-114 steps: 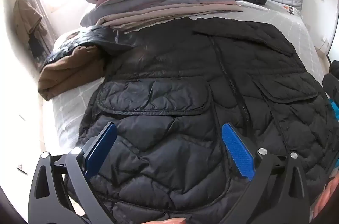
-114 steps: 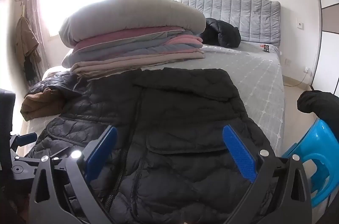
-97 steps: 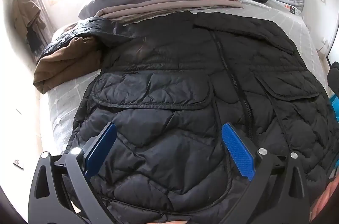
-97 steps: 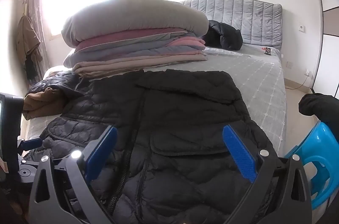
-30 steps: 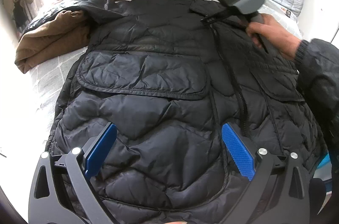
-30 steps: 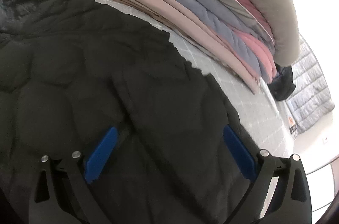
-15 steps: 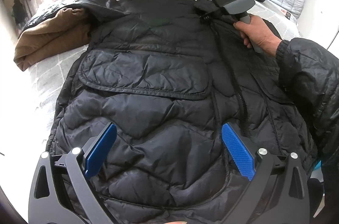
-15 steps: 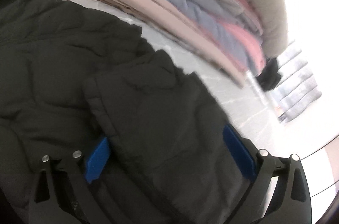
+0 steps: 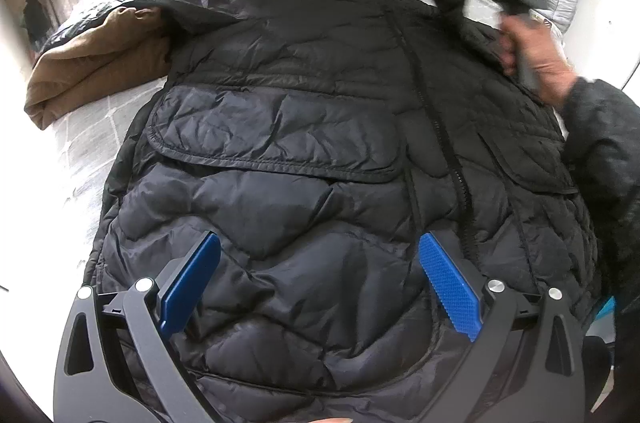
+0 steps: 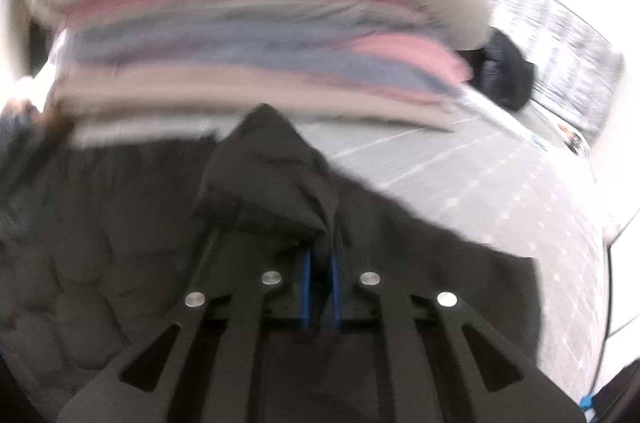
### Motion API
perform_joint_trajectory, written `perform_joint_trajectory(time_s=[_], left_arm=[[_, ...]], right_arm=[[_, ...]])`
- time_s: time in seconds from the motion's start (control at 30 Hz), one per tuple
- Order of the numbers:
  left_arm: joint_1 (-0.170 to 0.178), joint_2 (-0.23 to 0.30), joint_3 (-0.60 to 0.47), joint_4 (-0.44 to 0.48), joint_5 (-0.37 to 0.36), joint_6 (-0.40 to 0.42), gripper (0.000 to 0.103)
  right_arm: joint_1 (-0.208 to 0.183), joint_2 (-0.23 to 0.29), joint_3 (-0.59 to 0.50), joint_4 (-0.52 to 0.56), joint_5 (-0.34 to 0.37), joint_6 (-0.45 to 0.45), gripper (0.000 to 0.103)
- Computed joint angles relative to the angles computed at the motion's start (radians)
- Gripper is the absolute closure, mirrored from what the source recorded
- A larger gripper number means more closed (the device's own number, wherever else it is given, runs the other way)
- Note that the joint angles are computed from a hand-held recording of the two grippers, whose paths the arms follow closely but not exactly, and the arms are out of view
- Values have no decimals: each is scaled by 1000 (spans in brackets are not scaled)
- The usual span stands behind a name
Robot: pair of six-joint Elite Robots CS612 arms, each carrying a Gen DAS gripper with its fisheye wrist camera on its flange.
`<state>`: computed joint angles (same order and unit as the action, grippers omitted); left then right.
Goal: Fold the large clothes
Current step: 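Grasp the side edge of the black puffer jacket with the right tool, then lift the grasped jacket side and fold it over toward the zipper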
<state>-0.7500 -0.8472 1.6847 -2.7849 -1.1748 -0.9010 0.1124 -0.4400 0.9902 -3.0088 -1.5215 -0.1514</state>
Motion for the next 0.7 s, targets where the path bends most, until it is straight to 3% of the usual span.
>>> perform_joint_trajectory(time_s=[0.17,0.3,0.53,0.6,0.7], left_arm=[[-1,7,-10,16,11,6,7],[-3,17,-25,36,15,9,7],[-8,29,-51,70,30,17,7],[-9,33,-57,80,30,18,7],[-12,36,-63,93,34,18,7]], right_arm=[[-95,-73,87,-72,29,188,94],[-186,-113,155,-88,9,344,94],[-301,-130,236,-44,-90,526,94],[-326,-132,249,-14,-87,574,94],[-353,-130,250,83,-97,620,77]])
